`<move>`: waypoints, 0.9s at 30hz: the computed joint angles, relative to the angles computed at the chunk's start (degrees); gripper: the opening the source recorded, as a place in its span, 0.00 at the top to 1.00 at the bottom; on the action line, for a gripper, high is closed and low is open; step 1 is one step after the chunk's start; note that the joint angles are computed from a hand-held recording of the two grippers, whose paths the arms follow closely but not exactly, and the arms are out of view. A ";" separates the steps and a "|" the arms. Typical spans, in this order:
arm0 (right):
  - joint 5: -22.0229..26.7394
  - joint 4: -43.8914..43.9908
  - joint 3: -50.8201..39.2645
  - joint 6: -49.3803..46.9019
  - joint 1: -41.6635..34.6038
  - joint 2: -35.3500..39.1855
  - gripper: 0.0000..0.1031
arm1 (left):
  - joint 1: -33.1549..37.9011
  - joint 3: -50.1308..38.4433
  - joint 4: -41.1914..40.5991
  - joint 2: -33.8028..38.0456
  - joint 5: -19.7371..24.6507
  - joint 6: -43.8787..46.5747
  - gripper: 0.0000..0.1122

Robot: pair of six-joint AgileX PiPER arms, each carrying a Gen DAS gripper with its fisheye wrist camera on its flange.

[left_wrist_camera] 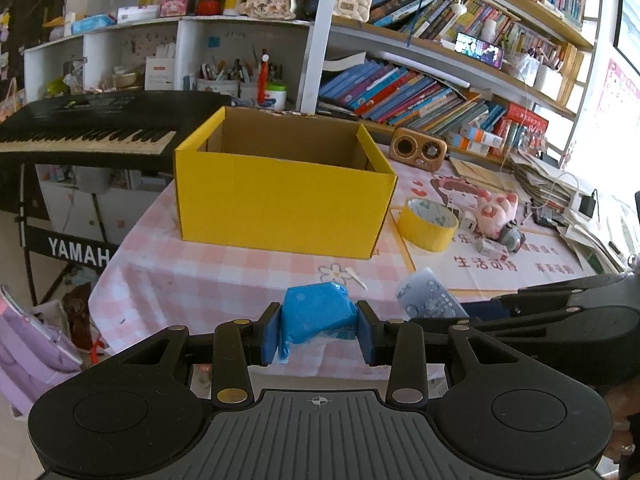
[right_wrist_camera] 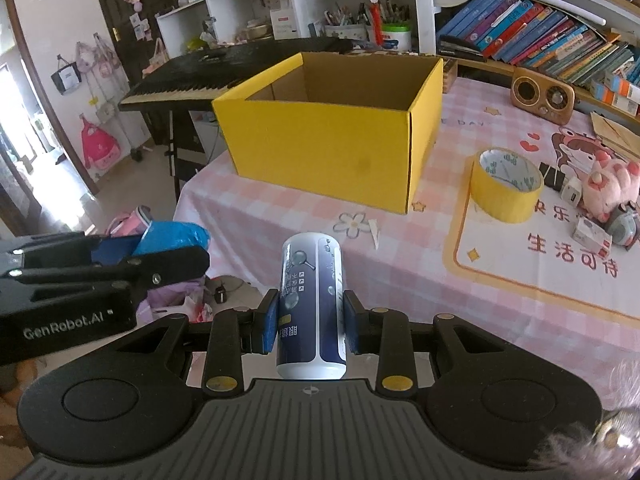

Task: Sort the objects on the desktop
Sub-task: 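Carry the blue block and bottle in both grippers over the yellow box, then lower both grippers into the yellow box and open them, releasing both objects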

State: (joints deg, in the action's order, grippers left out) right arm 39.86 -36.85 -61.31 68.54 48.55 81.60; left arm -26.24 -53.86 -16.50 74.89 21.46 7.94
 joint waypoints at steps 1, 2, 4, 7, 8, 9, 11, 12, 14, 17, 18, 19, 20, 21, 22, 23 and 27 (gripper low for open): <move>-0.50 0.65 -0.32 -0.96 -0.80 0.06 0.71 | 0.16 -0.82 -0.12 0.72 0.11 0.14 0.67; -1.22 1.66 -0.80 -2.44 -1.99 0.21 0.71 | 0.28 -1.63 -0.15 1.38 0.07 0.17 0.67; -2.54 3.82 -2.19 -5.77 -4.44 0.67 0.71 | 0.74 -3.77 -0.53 2.78 -0.06 0.60 0.67; -4.25 7.79 -6.12 -12.76 -8.70 2.13 0.71 | 1.48 -8.07 -1.37 5.28 -0.25 1.36 0.67; -4.70 8.87 -7.65 -15.19 -10.04 2.70 0.71 | 1.77 -10.17 -1.39 6.52 -0.23 1.72 0.67; -5.14 9.81 -9.04 -17.36 -11.27 3.24 0.71 | 2.02 -12.17 -1.41 7.70 -0.16 2.07 0.67; -6.08 12.37 -12.65 -22.43 -14.01 4.84 0.71 | 2.47 -16.83 -1.33 10.51 -0.10 2.44 0.67; -6.50 14.09 -14.75 -25.39 -15.52 5.84 0.71 | 2.66 -19.12 -1.18 11.87 -0.02 2.47 0.67; -7.24 18.14 -19.09 -31.72 -18.46 8.11 0.71 | 2.86 -24.13 0.20 15.00 0.09 1.56 0.67; -7.33 25.01 -26.20 -41.40 -22.41 12.43 0.71 | 2.78 -31.98 3.96 20.25 1.15 -1.43 0.67; -7.03 27.17 -28.62 -44.35 -23.52 14.04 0.71 | 2.67 -34.78 5.50 22.19 1.90 -2.61 0.67; -6.66 29.14 -30.81 -47.03 -24.52 15.58 0.71 | 2.52 -36.91 6.90 23.85 2.34 -3.72 0.67; -6.14 31.11 -33.20 -49.75 -25.62 17.33 0.71 | 2.37 -39.47 8.45 25.76 3.15 -5.02 0.67; -5.53 32.86 -35.36 -52.14 -26.59 18.98 0.71 | 2.26 -42.23 9.75 27.82 4.23 -6.21 0.67; -4.72 34.55 -37.64 -54.45 -27.51 20.74 0.71 | 2.14 -44.89 11.01 29.81 5.32 -7.48 0.67; -3.81 36.37 -39.95 -57.09 -28.51 22.70 0.71 | 2.13 -47.22 11.77 31.54 6.37 -8.22 0.67; 1.58 41.72 -49.51 -64.73 -31.49 30.37 0.71 | 1.61 -57.66 16.74 39.36 12.14 -11.88 0.67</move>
State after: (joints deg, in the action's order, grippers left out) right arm 41.45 4.87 -110.82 3.81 17.06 111.97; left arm -24.62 -111.52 0.24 114.24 33.61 -3.94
